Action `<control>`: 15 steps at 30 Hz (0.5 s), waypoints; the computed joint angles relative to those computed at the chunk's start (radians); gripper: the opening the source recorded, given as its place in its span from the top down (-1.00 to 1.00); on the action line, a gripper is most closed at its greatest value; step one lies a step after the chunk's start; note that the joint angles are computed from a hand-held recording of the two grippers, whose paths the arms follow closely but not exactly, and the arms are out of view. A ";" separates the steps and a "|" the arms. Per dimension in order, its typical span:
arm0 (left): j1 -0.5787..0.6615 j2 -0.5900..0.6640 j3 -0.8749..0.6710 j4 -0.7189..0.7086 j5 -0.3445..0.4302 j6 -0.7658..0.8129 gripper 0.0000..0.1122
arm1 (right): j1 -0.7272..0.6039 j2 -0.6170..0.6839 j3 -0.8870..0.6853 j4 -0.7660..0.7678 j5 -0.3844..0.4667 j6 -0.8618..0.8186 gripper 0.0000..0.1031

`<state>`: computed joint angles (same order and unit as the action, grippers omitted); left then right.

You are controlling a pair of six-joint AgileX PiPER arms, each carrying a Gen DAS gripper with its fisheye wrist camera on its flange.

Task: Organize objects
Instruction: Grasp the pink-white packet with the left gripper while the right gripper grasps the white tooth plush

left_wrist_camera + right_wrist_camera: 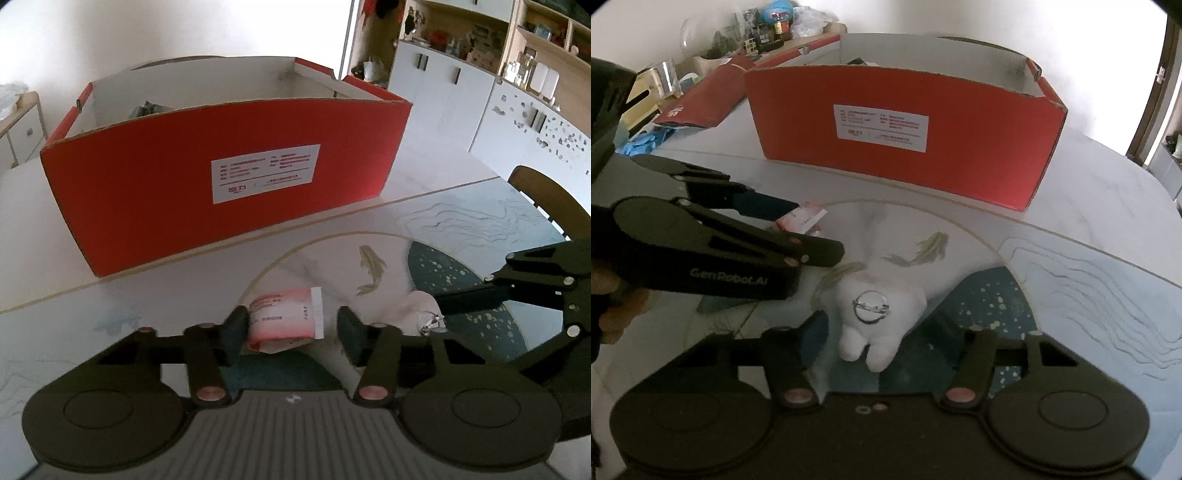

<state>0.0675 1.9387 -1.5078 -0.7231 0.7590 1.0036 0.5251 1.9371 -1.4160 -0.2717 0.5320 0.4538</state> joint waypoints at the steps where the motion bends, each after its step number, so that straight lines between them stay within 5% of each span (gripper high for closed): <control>1: 0.001 -0.001 0.000 0.001 0.002 -0.001 0.11 | 0.000 -0.001 0.000 -0.004 0.003 0.006 0.05; 5: -0.005 -0.023 0.028 0.012 -0.036 -0.006 0.12 | -0.002 -0.014 0.009 -0.018 0.007 0.030 0.17; 15: 0.003 -0.093 0.043 0.035 0.021 -0.081 0.12 | -0.001 -0.096 0.047 -0.042 0.019 0.072 0.19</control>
<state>0.0701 1.8456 -1.4652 -0.6880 0.7795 0.9221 0.5245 1.8414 -1.3694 -0.3135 0.5510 0.5260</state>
